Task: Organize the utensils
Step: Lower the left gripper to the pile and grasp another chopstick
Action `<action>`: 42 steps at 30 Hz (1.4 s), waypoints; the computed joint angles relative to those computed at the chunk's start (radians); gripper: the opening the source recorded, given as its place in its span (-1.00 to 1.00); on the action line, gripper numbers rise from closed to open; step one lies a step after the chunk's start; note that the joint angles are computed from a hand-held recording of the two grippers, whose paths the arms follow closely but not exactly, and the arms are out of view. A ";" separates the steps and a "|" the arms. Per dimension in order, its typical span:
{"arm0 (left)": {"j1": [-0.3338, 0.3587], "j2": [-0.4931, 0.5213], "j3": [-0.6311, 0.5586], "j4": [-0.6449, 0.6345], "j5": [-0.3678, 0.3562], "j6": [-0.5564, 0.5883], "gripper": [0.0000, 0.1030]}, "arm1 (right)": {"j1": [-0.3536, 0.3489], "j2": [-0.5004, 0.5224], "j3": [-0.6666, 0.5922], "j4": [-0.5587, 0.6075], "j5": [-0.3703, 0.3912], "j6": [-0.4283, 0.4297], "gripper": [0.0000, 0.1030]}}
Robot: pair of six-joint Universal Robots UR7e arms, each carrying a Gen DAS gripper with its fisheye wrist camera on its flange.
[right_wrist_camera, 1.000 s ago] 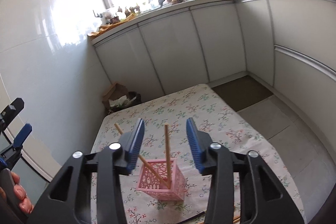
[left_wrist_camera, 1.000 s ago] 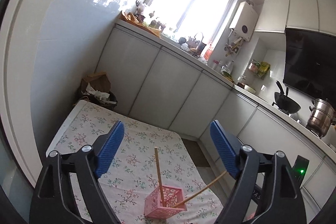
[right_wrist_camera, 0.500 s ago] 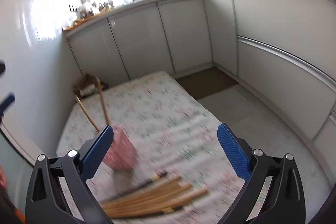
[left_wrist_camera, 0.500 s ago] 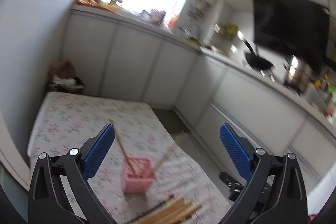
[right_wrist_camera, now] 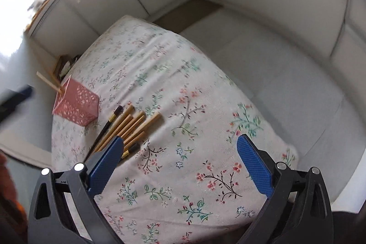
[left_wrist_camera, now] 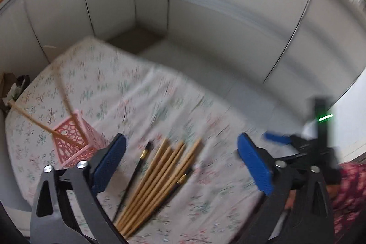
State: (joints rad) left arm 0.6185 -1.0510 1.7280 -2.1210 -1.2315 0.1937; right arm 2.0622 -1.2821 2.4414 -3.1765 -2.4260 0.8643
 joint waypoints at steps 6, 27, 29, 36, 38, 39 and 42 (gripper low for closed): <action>0.024 0.241 -0.200 0.317 0.147 -0.082 -0.11 | -0.001 -0.001 0.000 -0.066 0.029 -0.053 0.87; 0.124 0.342 -0.280 0.433 0.240 -0.155 -0.46 | -0.035 -0.050 0.020 -0.048 0.075 -0.057 0.87; 0.136 0.329 -0.270 0.414 0.228 -0.145 -0.46 | -0.035 -0.049 0.017 -0.034 0.072 -0.053 0.87; 0.187 0.221 -0.161 0.273 0.190 -0.106 -0.72 | -0.048 -0.048 0.006 0.008 0.086 -0.042 0.87; 0.197 0.186 -0.116 0.213 0.168 -0.100 -0.73 | -0.046 -0.041 -0.004 0.033 0.074 -0.036 0.87; 0.201 0.166 -0.092 0.185 0.157 -0.098 -0.73 | -0.049 -0.038 -0.009 0.050 0.073 -0.029 0.87; 0.203 0.068 0.015 0.041 0.144 -0.068 -0.74 | -0.076 -0.034 -0.029 0.110 0.102 0.010 0.87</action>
State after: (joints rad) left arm 0.8217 -0.9833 1.7428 -2.0802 -1.0877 0.1262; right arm 1.9866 -1.3158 2.4121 -3.0660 -2.3239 0.8740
